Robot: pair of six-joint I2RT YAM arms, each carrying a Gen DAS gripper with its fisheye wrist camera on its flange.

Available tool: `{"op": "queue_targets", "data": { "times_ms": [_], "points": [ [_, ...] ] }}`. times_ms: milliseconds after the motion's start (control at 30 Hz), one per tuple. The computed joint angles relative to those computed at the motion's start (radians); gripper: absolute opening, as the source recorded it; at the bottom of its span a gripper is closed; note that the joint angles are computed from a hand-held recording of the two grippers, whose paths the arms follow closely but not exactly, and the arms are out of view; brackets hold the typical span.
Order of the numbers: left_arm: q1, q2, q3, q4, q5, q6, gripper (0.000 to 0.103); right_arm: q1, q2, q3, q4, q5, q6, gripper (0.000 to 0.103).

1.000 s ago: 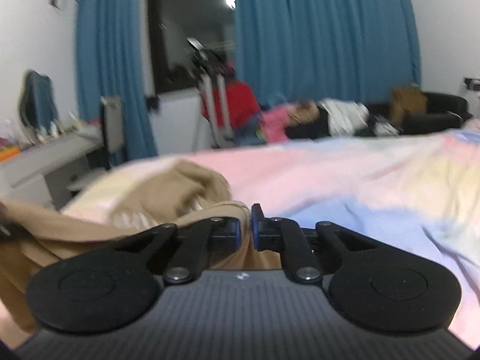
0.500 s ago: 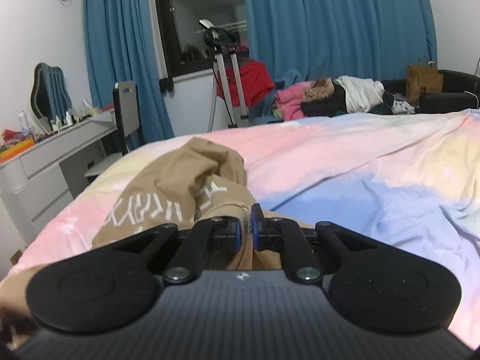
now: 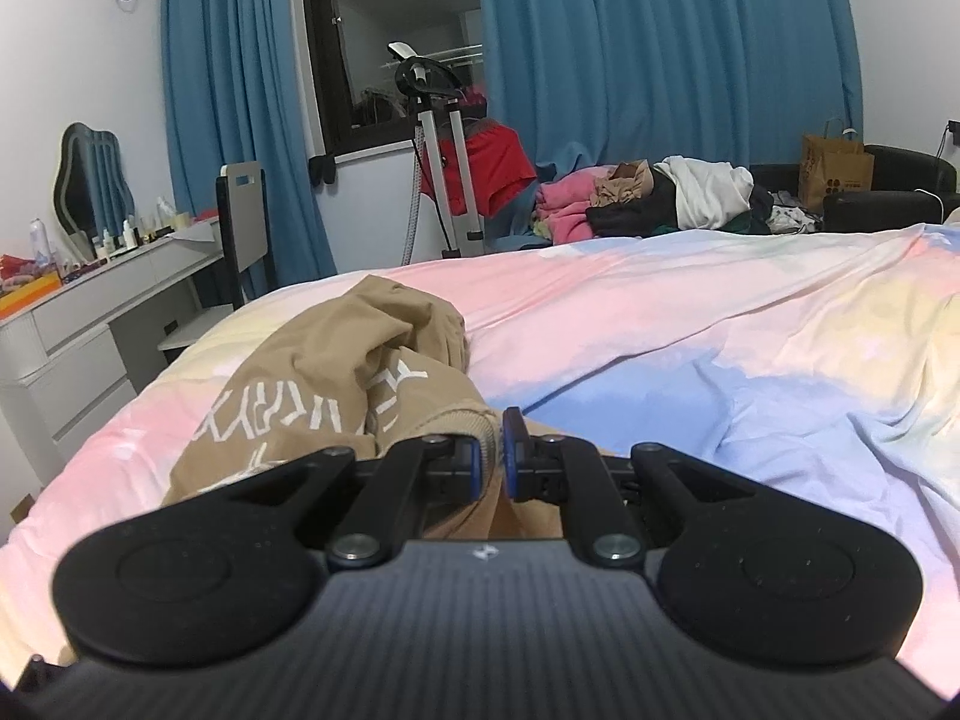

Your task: Fold clothes

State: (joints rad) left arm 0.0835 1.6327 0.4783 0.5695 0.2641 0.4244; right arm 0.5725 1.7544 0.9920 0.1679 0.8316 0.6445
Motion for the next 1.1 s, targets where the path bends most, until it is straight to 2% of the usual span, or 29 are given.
{"op": "queue_targets", "data": {
  "times_ms": [300,533,767,1100],
  "points": [
    [-0.037,0.014,0.011,0.007,-0.032,-0.019,0.103,0.0,0.016,0.006,0.01,-0.012,0.006,0.01],
    [-0.015,0.034,0.022,0.016,-0.015,-0.004,0.103,-0.012,0.019,0.008,0.029,-0.047,0.027,0.01],
    [-0.002,0.025,-0.017,0.048,-0.004,0.003,0.103,0.01,0.024,0.009,0.004,-0.028,0.018,0.01],
    [0.014,0.027,0.004,0.023,0.011,0.014,0.103,-0.001,0.029,0.008,-0.001,-0.044,0.056,0.01]
  ]
}}
